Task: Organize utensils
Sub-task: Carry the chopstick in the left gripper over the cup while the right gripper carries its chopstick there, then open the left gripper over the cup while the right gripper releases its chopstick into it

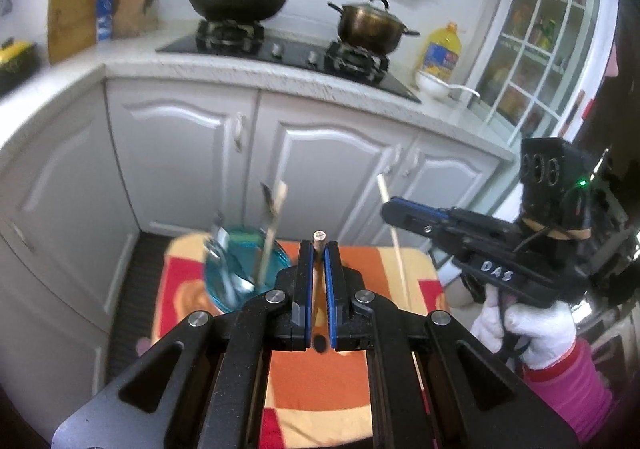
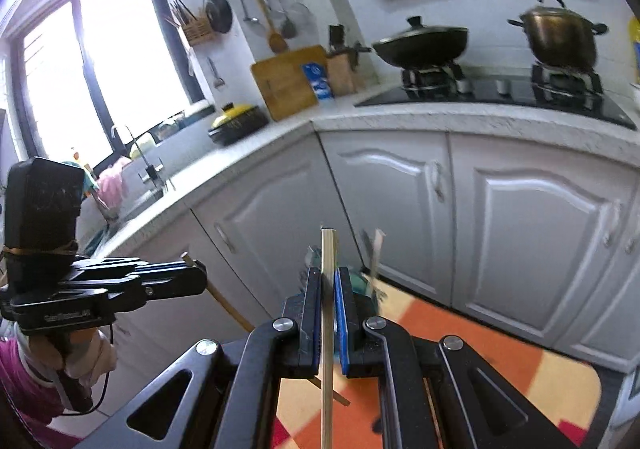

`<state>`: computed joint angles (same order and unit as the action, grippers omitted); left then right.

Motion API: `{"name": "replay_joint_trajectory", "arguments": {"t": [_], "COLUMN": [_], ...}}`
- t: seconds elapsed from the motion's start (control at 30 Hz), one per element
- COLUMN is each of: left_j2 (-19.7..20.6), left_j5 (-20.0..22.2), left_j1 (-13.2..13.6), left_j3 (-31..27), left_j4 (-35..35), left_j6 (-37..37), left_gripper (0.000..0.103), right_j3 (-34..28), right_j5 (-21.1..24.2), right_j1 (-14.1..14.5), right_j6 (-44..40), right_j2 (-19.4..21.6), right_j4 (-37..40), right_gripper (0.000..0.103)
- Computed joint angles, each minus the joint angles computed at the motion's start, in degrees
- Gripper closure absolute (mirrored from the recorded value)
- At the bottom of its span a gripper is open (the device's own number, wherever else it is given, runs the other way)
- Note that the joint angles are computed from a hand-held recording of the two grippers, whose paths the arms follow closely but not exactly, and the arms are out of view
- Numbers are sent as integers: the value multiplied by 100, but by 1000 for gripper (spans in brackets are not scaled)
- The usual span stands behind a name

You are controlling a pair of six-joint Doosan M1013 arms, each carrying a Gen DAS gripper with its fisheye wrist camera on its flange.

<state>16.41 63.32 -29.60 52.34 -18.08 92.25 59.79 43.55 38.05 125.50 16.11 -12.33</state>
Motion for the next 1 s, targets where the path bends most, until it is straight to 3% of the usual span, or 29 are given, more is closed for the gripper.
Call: {"name": "replay_joint_trajectory", "arguments": {"t": [0.4,0.77,1.0], "left_j2": [623,922,906], "left_j5": [292,449,320], "left_j1": [234,243,219], "left_j3": [-1087,-1156,-1027], "left_j4": [587,720,776], "left_j6": [-169,-330,-359], "left_gripper": [99,99,99], "right_j3": [-1423,-1583,-1314], "right_j5": [270,159,-88], "right_j1": [-167,-129,-96], "right_j6": [-269,221,779], "right_j2": [1158,1525,1478], "right_j4": [186,-648,-1265], "right_gripper": [97,97,97]}}
